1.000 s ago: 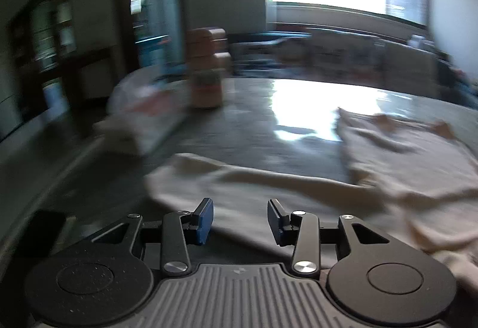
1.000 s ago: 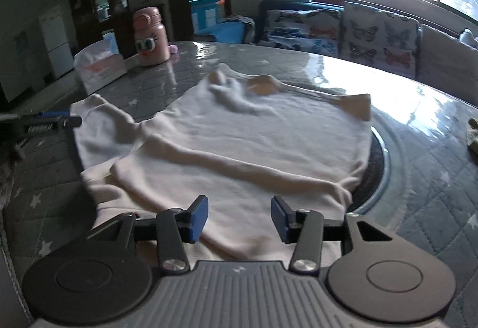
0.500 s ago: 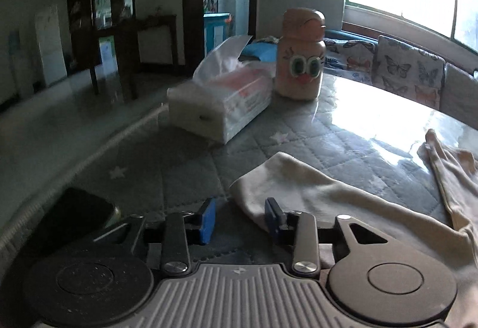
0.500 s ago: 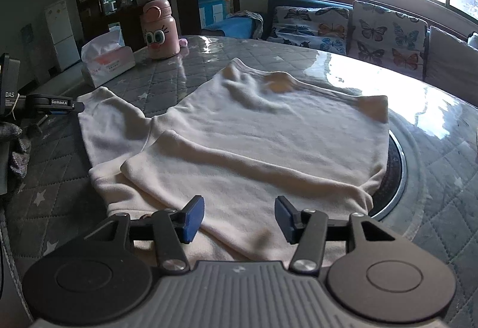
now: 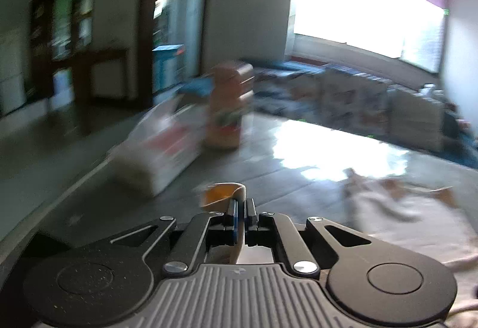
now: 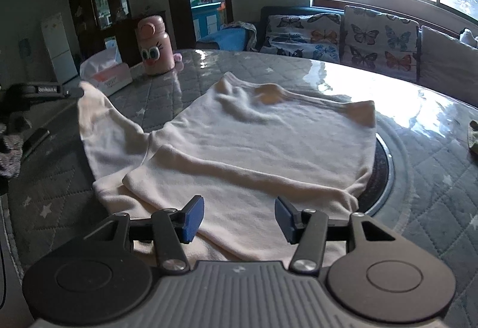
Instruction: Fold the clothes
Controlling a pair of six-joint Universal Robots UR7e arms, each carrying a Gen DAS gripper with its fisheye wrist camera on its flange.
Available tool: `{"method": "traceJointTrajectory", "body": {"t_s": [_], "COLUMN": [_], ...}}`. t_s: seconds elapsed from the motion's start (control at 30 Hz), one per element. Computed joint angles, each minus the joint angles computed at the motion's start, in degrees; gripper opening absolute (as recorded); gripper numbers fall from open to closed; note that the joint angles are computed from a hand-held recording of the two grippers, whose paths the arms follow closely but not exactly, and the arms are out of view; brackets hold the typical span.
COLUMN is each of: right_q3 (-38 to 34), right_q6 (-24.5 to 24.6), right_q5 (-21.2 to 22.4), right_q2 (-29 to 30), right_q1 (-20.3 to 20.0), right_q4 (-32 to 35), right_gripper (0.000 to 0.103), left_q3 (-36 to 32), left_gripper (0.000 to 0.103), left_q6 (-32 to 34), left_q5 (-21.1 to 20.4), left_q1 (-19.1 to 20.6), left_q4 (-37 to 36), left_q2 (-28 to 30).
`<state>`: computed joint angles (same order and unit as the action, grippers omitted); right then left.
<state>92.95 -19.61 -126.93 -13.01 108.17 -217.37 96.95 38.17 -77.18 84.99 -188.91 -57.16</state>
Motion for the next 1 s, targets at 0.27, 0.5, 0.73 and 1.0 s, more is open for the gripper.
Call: {"method": "traceJointTrajectory", "body": {"t_s": [0.27,0.5,0.73,1.0], "right_q3": [4.6,8.0,9.2,8.0], "right_q6": [1.2,2.7,4.1,5.0], "right_q5": [0.0,-0.5,-1.2,0.4], "right_q2": [-1.7,-2.9,-3.5,-3.4], "right_q1": [-0.5,-1.3,-1.9,-1.8], "right_q4": [-6.7,-11.5,-13.5,-11.3], "right_gripper": [0.054,0.054,0.053,0.052], "left_q3": [11.0,15.0,16.4,15.8], "left_gripper": [0.004,0.004,0.012,0.037], "left_q6": [2.2,4.8,9.1,12.6], "left_q5": [-10.1,-13.8,-11.4,-13.0], "left_q1": [-6.2,-9.3,-10.4,-6.9], "left_q4": [2.6,8.3,14.2,16.7], "left_q2": [-5.4,-4.8,-3.4,-6.6]}}
